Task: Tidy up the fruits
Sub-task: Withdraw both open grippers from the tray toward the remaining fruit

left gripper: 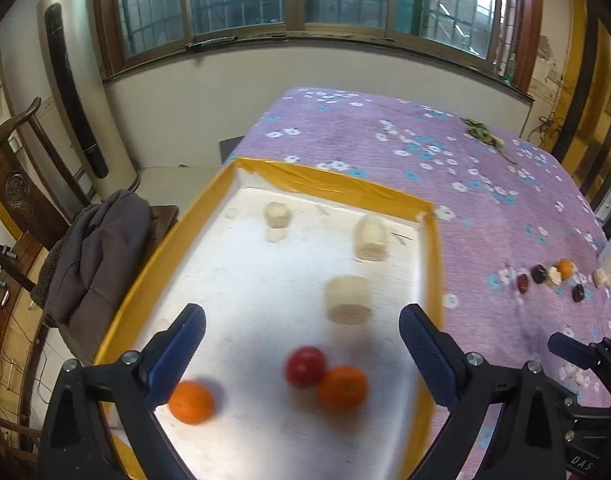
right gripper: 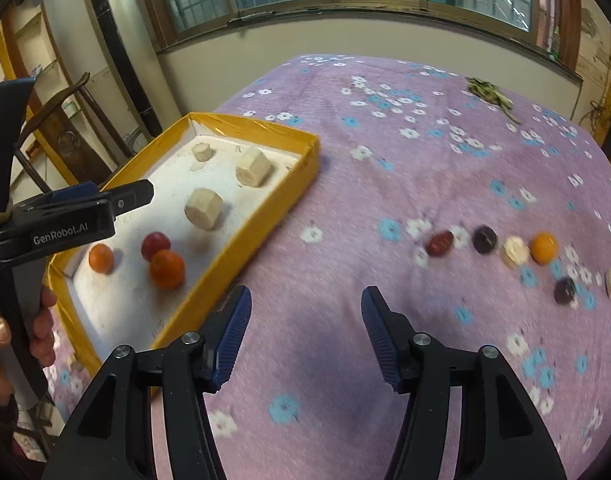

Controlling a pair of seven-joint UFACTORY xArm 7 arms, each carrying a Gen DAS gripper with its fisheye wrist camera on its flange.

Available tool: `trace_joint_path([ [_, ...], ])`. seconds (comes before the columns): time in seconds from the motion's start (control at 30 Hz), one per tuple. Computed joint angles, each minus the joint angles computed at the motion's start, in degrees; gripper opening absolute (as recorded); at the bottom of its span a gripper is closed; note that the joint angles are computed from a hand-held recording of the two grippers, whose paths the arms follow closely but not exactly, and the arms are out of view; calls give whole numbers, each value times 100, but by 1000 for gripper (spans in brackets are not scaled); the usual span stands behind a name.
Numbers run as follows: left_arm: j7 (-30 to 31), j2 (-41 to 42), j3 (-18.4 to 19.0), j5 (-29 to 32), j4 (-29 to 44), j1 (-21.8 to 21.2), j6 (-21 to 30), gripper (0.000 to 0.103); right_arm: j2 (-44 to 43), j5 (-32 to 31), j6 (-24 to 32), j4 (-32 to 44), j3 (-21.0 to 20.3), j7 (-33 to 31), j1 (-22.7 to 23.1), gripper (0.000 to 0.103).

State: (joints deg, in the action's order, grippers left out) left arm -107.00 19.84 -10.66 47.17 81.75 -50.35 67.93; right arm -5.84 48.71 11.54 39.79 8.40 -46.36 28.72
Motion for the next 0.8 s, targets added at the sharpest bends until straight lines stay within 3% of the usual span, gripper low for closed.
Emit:
trace_joint_path([
  [0.17, 339, 660, 63, -23, 954, -256, 85, 101, -459, 524, 82, -463, -395, -472, -91, 60],
  [0.4, 1323, 1948, 408, -347, 2831, -749, 260, 102, -689, 591, 105, -778, -1001, -724, -515, 62],
  [0.6, 2190, 3121, 717, -867, 4642, -1047, 625, 102, -201, 1033, 202, -258, -1321, -1299, -1046, 73],
  [0.8, 2750, 3963, 1058, -1417, 6007, -1208, 955, 102, 620, 1282, 342, 584, -1107, -1784, -1540, 73],
])
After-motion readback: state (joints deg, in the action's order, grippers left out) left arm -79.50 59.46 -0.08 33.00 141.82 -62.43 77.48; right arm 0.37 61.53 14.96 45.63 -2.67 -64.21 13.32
